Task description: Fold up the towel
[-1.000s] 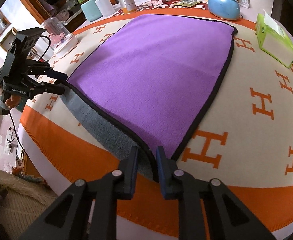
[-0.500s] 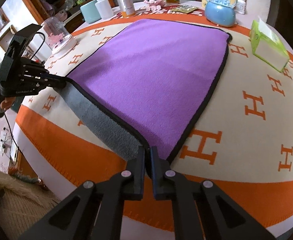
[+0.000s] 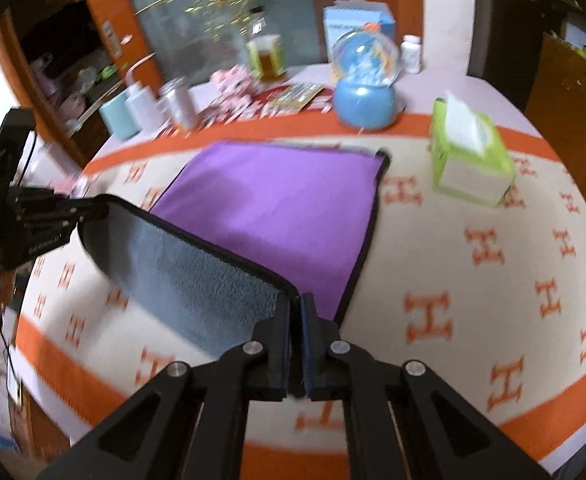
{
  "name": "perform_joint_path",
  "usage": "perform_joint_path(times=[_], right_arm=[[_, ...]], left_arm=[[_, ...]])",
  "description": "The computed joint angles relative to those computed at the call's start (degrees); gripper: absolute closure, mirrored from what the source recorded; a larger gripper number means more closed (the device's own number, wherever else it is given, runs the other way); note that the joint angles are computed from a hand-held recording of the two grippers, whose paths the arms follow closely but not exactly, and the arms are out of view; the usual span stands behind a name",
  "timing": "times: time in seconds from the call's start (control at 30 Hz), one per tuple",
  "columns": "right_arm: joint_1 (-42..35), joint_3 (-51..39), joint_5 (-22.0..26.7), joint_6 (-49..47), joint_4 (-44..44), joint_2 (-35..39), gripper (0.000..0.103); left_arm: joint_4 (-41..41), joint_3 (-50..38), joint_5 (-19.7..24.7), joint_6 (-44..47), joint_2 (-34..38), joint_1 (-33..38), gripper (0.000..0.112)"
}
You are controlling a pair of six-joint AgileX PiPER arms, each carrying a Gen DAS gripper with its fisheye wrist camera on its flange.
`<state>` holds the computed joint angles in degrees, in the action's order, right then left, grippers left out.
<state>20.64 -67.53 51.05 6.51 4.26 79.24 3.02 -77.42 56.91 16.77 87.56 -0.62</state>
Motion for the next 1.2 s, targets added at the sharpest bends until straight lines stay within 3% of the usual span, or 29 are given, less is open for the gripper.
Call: perform_joint_path(times=[0.3, 0.53, 0.87, 0.93, 1.0, 1.2], right_arm=[[-5.98, -21.02, 0.5, 0.41, -1.83, 21.54, 0.099], [-7.25, -31.22, 1.72, 0.66, -2.85, 32.57, 0.099], [-7.62, -35.43, 2.35, 0.85, -3.85, 39.63, 0.098], [-7.48, -35.99, 2.64, 0.76, -4.21, 39.77, 0.095], [-7.4, -36.07, 3.11, 0.66, -4.82, 39.27, 0.092], [-5.76, -34.43, 3.71, 3.49, -9.75, 34.42, 0.076]], left_arm=[[4.71, -24.2, 2.11, -12.04, 22.07, -3.74, 0.107], [8.48, -34.93, 3.35, -18.37, 33.46, -5.83, 0.107], [13.21, -35.02, 0.82, -25.35, 38.33, -7.33, 0.104], [14.75, -34.15, 0.17, -26.65, 37.9, -7.76, 0.098], [15.95, -33.6, 0.13, -28.01, 37.18, -7.98, 0.072], [14.55, -28.94, -1.84, -30.5, 29.93, -6.74, 0.04]])
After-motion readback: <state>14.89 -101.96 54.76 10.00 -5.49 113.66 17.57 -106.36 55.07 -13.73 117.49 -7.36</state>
